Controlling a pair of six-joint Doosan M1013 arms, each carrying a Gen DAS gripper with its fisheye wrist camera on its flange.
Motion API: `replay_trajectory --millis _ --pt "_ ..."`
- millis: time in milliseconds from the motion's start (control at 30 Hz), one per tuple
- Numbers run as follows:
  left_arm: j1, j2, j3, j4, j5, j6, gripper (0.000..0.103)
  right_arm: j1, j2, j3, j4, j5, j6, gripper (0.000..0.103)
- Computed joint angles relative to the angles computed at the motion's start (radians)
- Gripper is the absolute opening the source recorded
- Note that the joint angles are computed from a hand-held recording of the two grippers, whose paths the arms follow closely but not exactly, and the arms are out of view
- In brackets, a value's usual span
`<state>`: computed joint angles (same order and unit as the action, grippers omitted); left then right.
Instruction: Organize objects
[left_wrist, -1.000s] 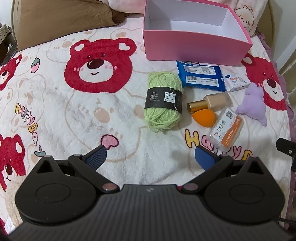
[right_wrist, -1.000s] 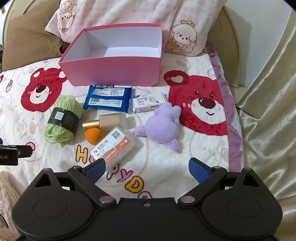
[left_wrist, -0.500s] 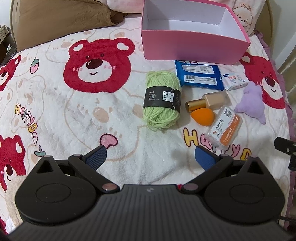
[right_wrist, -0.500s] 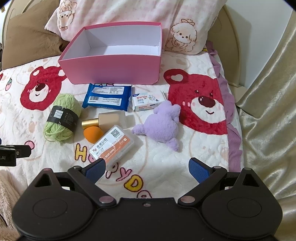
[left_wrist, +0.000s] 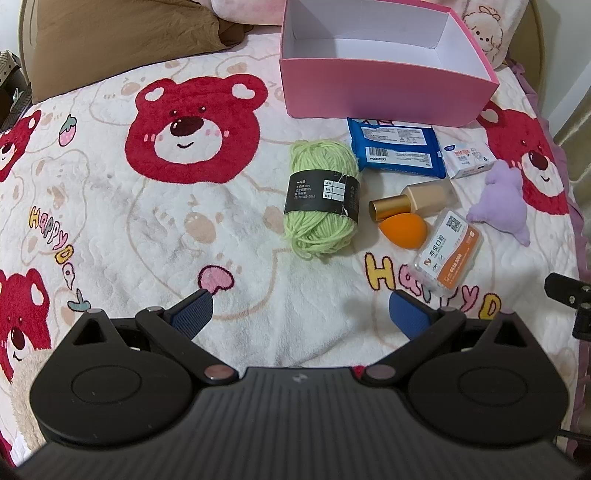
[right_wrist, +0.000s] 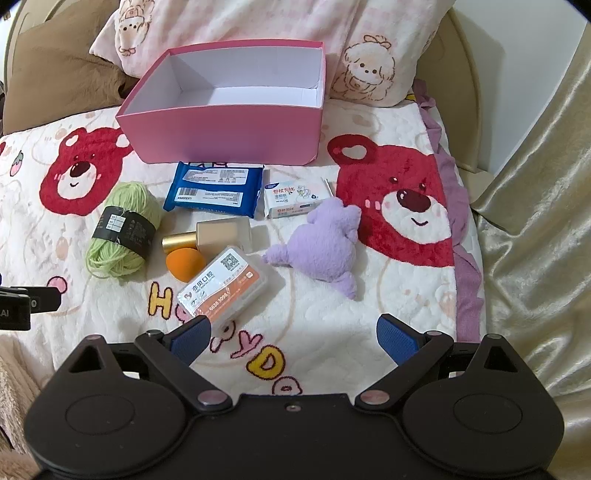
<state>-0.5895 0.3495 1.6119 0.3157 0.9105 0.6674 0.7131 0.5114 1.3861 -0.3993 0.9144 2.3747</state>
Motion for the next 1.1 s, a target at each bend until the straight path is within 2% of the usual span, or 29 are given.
replay_trajectory --millis 700,1100 --pt "-0.006 -0.008 0.002 0.003 0.001 0.012 0.103 0.002 0.003 -0.009 0.003 0.017 -0.023 0.098" --pt "0.02 -0.047 0.022 -0.083 -0.047 0.116 0.103 0.013 0.007 -0.027 -0.009 0.043 -0.042 0.098"
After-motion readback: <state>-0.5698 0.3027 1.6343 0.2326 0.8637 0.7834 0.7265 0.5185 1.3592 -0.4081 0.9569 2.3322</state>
